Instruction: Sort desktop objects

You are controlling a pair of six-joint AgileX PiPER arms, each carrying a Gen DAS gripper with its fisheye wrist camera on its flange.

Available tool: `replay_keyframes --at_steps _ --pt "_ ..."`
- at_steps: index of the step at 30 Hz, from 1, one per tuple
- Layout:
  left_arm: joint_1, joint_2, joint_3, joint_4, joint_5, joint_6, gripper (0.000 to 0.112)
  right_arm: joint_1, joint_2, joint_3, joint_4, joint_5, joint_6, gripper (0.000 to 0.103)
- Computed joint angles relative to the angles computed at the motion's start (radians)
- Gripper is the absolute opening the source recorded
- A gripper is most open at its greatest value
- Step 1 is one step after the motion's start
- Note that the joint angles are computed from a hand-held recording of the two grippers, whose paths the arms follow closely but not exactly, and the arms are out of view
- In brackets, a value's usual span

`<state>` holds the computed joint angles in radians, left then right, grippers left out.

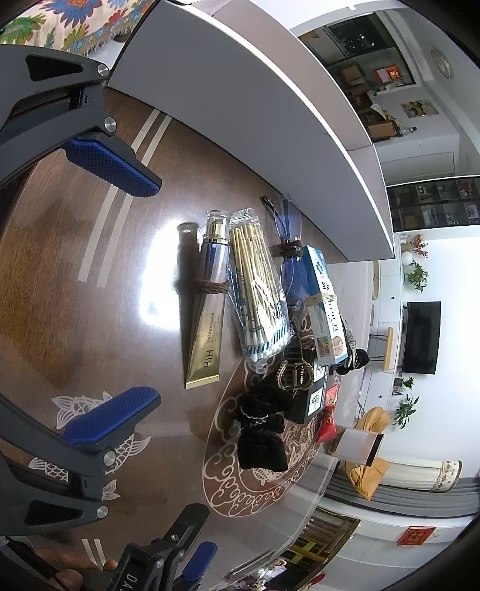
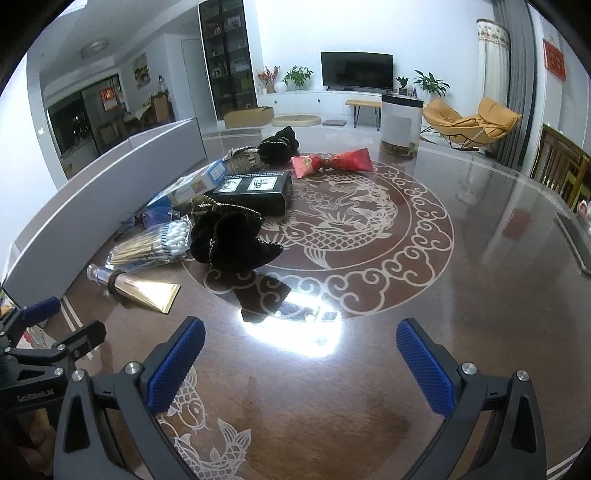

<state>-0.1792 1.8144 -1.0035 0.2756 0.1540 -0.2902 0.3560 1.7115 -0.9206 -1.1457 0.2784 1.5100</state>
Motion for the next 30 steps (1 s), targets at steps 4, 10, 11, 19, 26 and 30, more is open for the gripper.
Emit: replay_keyframes --at_steps 4,10,11,19,26,30 --pt "0.000 0.001 0.005 0.016 -0.005 -0.016 0.103 -0.018 -0.003 0.021 -0.049 -0.048 0.066 0.103" --pt "0.008 0.002 0.013 -0.030 -0.018 0.034 0.103 -0.028 0.013 0.027 -0.056 -0.081 0.082 0.103" --pt "0.010 0.002 0.013 -0.040 -0.019 0.045 0.103 -0.023 0.013 0.028 -0.085 -0.077 0.110 0.103" --pt "0.014 0.001 0.025 -0.061 -0.033 0.070 0.103 -0.003 0.011 0.033 -0.153 -0.066 0.168 0.103" --pt "0.020 -0.007 0.040 -0.095 -0.050 0.116 0.103 -0.009 0.006 0.049 -0.239 -0.079 0.263 0.103" --pt "0.020 -0.014 0.050 -0.045 -0.062 0.072 0.103 -0.024 0.000 0.070 -0.366 -0.101 0.415 0.103"
